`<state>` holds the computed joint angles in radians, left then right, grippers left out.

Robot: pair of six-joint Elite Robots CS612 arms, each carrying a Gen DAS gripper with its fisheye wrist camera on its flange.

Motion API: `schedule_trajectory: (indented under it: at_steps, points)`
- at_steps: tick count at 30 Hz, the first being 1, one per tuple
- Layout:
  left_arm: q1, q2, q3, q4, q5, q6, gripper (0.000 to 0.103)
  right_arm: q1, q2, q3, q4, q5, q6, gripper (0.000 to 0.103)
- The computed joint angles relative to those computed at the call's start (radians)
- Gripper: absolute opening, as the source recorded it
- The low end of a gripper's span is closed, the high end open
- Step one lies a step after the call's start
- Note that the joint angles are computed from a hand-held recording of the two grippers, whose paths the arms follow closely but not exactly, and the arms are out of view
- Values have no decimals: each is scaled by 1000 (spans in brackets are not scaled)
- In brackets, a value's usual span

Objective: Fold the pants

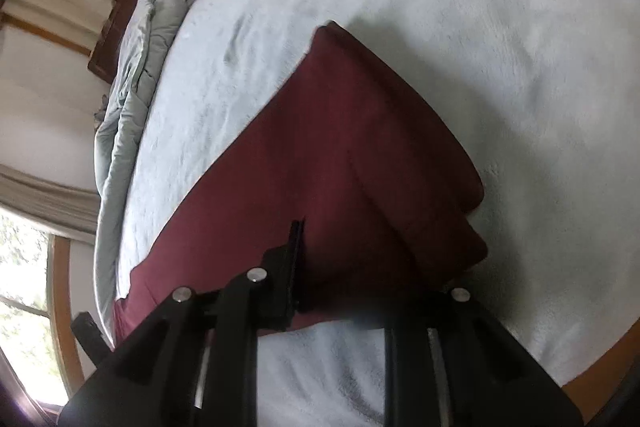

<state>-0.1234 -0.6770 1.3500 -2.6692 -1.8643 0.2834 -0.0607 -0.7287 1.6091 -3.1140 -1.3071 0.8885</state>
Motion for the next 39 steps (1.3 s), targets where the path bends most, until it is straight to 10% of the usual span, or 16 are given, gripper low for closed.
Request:
schedule_trajectory:
  at_steps: [5,10,21,39]
  points:
    - [17,-6,-14,48,-31,-8,85,4,-4,-9,22,-5,5,47]
    - [10,7,-22,60,-6,25,85,29,-10,-45,123,-92,-20,22]
    - [75,4,-72,46,-1,-94,84,127,-39,-143,2,-239,-230,18]
    - [180,50,-165,114,-169,-280,84,279,177,-602,343,-139,-497,17]
